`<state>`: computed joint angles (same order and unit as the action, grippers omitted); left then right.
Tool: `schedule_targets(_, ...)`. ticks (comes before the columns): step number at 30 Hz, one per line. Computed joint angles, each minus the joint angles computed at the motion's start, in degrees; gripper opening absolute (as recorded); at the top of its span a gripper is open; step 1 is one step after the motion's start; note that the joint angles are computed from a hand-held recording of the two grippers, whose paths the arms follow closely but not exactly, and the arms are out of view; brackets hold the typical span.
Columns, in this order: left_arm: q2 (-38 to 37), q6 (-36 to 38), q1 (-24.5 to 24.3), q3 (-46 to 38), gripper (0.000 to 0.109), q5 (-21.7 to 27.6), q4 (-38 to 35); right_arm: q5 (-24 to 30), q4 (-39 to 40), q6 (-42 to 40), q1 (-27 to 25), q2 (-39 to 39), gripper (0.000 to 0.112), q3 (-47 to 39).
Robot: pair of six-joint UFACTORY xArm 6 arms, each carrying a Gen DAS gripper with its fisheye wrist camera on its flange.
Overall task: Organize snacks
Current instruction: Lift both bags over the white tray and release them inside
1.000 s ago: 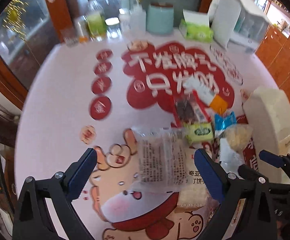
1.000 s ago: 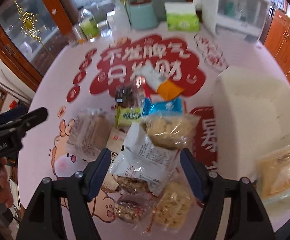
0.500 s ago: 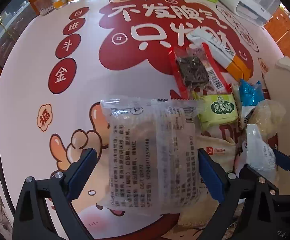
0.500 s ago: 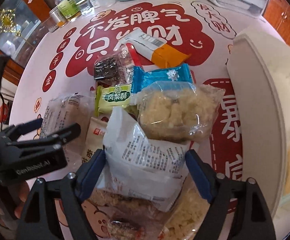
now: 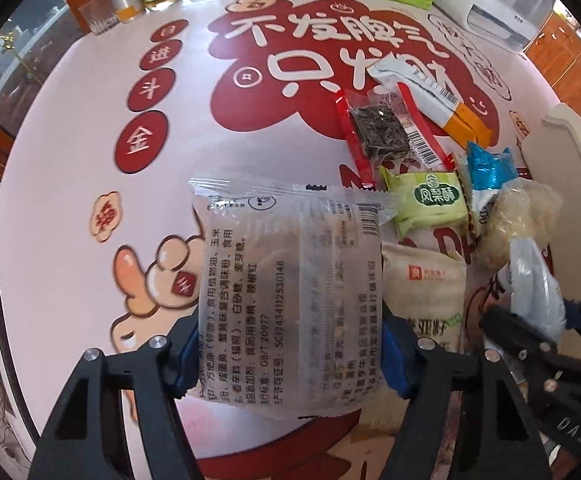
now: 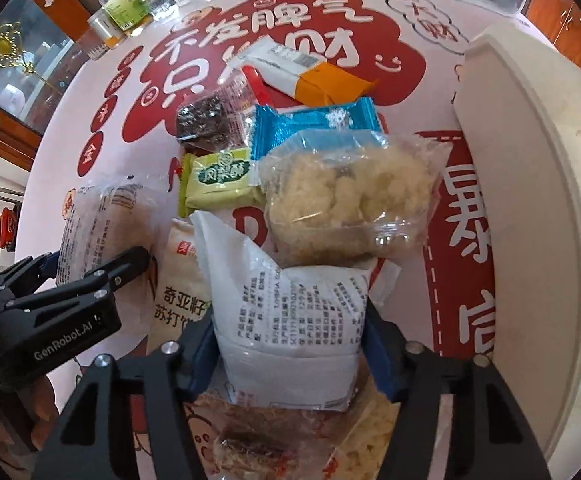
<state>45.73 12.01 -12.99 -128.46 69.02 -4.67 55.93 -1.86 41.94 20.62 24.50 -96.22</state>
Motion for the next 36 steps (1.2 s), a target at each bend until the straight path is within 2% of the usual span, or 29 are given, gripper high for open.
schedule_targets(6, -10.04, 1.15, 0.09, 11.52, 0.069, -5.26, -0.08, -3.82, -5.36, 1.15, 1.61, -5.79, 0.062, 4.32)
schedule_targets(13, -18.89, 2.72, 0.29, 19.1, 0.069, -9.06, -2.7, -7.43, -10.52, 2.65, 3.76, -12.57, 0.063, 9.1)
schedule_targets(20, -25.91, 3.94, -2.52, 24.1, 0.069, -12.87, -6.43, -10.5, -16.1, 6.45, 4.57, -22.3, 0.063, 16.9)
schedule_targets(28, -28.25, 3.99, -9.05, 22.83, 0.07, -14.74, -8.82, -9.5, -23.89, 12.16, 2.74, -34.86, 0.064, 25.36)
schedule_targets(36, -23.98, 0.13, -17.32, 13.95, 0.07, -14.73, -6.48, -5.1, -29.85, 14.22, -1.32, -44.94, 0.065, 31.98)
